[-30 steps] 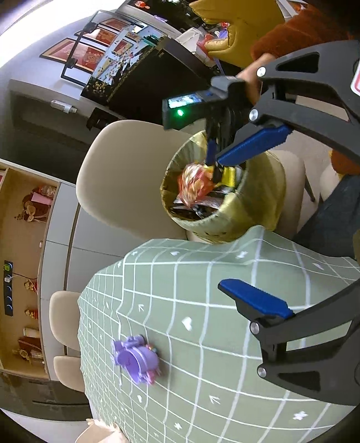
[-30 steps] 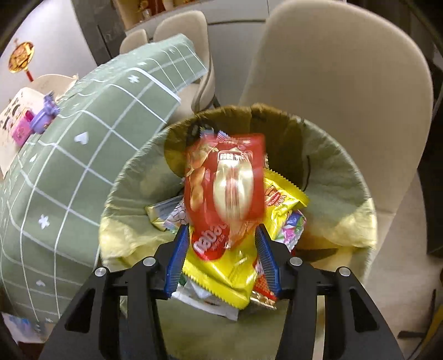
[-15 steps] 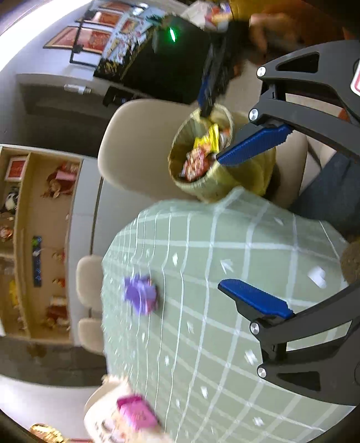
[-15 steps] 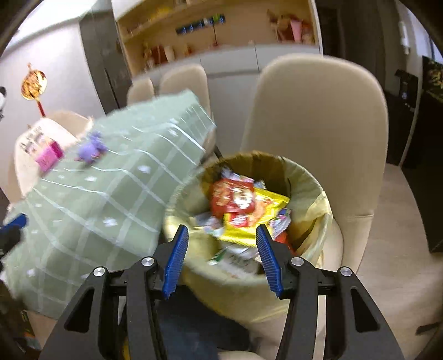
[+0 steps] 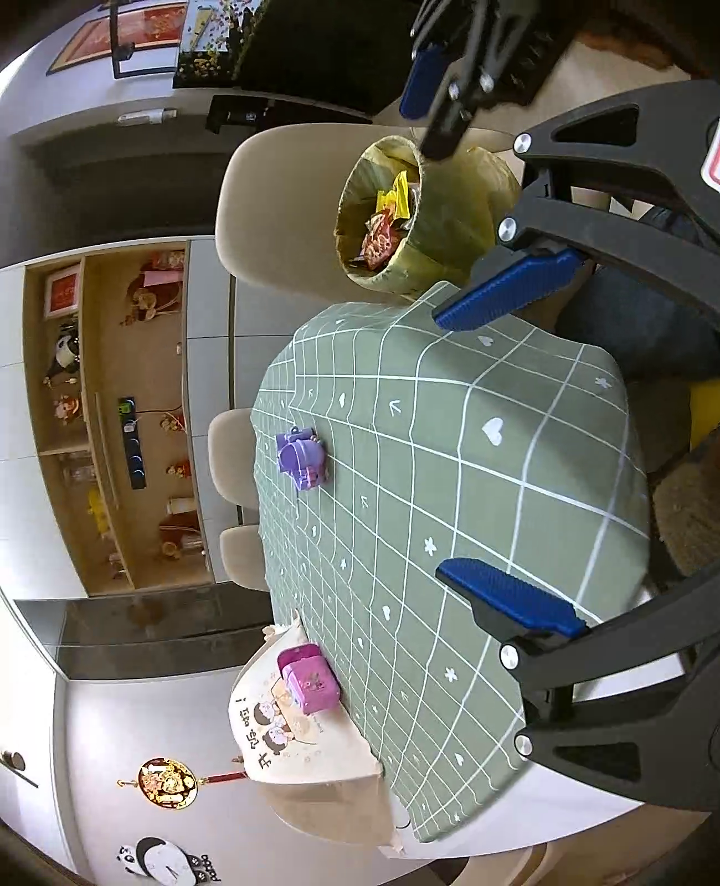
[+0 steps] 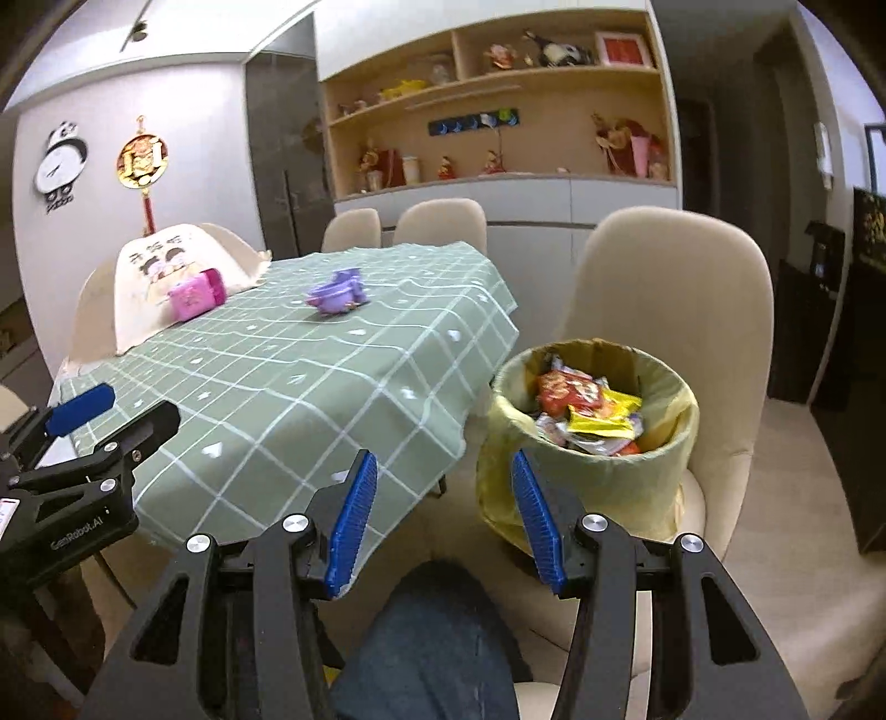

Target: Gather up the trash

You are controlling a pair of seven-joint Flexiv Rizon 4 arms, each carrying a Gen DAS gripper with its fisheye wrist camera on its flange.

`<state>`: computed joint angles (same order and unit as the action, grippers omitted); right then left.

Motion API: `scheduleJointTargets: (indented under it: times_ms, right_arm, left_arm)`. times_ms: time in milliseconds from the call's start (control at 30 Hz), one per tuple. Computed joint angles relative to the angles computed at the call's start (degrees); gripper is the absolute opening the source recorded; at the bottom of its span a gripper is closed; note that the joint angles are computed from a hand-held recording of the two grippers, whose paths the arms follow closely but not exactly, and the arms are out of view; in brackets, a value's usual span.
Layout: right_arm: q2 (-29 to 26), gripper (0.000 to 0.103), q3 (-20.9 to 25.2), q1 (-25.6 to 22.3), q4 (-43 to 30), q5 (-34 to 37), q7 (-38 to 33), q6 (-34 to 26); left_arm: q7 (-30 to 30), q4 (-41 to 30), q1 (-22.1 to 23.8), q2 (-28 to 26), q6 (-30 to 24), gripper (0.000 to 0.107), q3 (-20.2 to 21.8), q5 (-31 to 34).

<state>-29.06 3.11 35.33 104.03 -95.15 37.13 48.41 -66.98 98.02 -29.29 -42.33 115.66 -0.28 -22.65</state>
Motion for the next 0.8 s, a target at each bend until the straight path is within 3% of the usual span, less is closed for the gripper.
scheduleJointTargets:
  times_ms: [200,800]
  right_arm:
    - [-1.4,0.048,-0.2,1.8,-1.5,1.7,-2.2,-1.9]
    - [-1.3,0.048,-0.6,2.2,-1.3,2.4,-1.8,-2.1]
  left_arm:
    - [-0.7,1.1,-1.9,0.5,-2.9,0.08,2.8,-4.6]
    - [-4.0,1.3,-1.6,0.7,-4.5,0.08,3.5,-2.1]
